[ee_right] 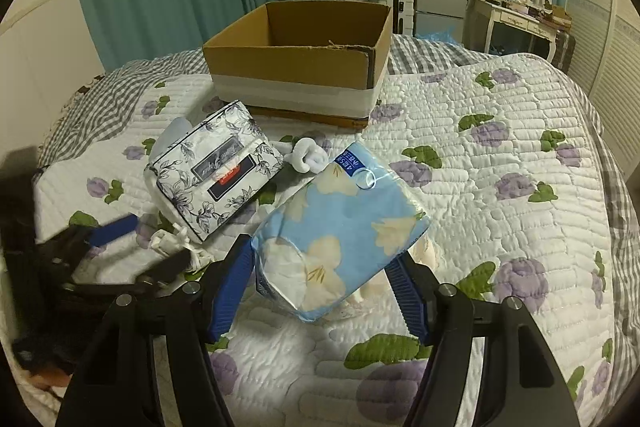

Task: Organize soft objects
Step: 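Grasp the small white sock with the left tool while the right tool grasps the blue wipe pack, then carry both items over the cardboard box and open both tools to drop them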

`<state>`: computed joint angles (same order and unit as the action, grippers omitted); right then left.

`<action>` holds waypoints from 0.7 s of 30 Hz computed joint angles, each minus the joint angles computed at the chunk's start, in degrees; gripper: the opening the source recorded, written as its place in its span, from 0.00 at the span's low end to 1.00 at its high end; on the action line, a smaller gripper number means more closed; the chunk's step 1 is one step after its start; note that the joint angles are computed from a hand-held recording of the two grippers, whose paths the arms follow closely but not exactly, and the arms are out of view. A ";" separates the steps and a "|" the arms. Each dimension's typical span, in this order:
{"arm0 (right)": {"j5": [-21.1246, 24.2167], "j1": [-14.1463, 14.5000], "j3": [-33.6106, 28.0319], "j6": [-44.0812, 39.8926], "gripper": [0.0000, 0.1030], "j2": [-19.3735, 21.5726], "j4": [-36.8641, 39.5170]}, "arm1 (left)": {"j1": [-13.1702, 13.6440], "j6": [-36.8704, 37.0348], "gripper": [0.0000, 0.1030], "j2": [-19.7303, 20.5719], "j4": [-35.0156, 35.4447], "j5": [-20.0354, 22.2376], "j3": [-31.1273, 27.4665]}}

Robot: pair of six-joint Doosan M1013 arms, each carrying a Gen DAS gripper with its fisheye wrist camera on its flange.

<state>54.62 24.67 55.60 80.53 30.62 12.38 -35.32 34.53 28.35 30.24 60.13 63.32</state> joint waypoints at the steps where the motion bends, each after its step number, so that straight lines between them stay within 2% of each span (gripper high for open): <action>1: 0.04 -0.08 -0.06 0.06 0.64 0.08 0.18 | 0.17 0.88 0.73 0.55 -0.97 0.42 -0.47; 2: 0.03 -0.14 -0.05 0.08 0.64 0.11 0.29 | 0.25 1.45 0.55 0.82 -1.55 0.55 -0.64; 3: 0.05 -0.19 -0.08 0.15 0.64 0.14 0.40 | 0.34 1.88 0.42 0.99 -2.19 0.58 -0.69; 5: -0.11 -0.26 0.04 0.06 0.64 0.06 0.68 | 0.76 3.15 0.33 0.99 -4.83 0.15 -0.60; 13: -2.19 0.15 1.91 -0.11 0.64 -1.67 -0.93 | -0.87 0.25 0.32 -2.68 -1.47 -3.45 2.58; 18: -4.20 0.25 2.80 -1.37 0.64 -3.60 -0.40 | -2.59 0.31 0.32 -4.32 2.70 -3.00 1.43; 21: -4.66 0.15 1.69 -3.31 0.64 -4.33 1.28 | -3.43 2.22 0.32 -4.24 6.23 -1.04 -1.82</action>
